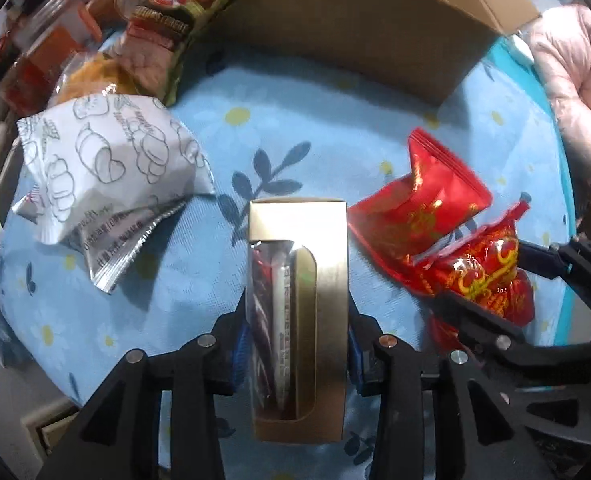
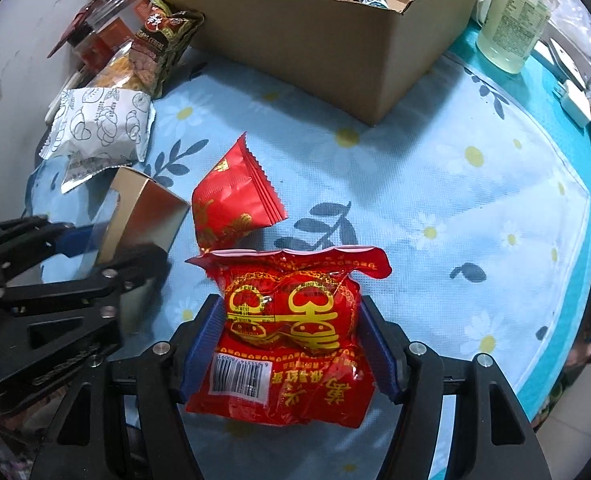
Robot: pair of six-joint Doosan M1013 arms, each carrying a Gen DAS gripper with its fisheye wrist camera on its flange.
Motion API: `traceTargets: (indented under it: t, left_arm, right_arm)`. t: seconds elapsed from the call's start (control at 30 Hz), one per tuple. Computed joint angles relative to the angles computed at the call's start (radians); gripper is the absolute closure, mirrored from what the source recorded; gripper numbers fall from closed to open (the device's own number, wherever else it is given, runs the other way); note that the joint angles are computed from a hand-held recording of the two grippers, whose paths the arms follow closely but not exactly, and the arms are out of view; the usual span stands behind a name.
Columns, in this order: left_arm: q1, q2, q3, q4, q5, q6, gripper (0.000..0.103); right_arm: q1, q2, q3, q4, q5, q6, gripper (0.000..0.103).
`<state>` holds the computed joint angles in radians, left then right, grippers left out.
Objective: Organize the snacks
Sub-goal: 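Lift the red candy bag with the right tool while the left tool grasps the gold box, then carry the red candy bag and gold box together over the cardboard box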
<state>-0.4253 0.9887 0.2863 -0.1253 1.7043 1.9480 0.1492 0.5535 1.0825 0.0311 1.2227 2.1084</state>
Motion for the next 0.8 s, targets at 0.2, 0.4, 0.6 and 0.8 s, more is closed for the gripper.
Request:
traceTargets:
  t: [0.2, 0.4, 0.6, 0.8]
  left_arm:
    - [-0.002, -0.024, 0.050, 0.007, -0.040, 0.028, 0.066]
    - [0.017, -0.057, 0.091, -0.022, -0.027, 0.018, 0.066]
    - [0.027, -0.075, 0.092, -0.031, -0.022, 0.019, 0.066]
    - [0.042, -0.127, 0.157, -0.041, -0.069, 0.023, 0.066]
  right_arm:
    - [0.009, -0.003, 0.007, -0.030, 0.010, -0.017, 0.033]
    - [0.016, 0.012, -0.020, -0.005, 0.025, -0.022, 0.037]
    - [0.018, 0.003, -0.015, 0.051, 0.016, -0.039, 0.038]
    - [0.029, -0.007, -0.015, 0.073, 0.001, -0.056, 0.038]
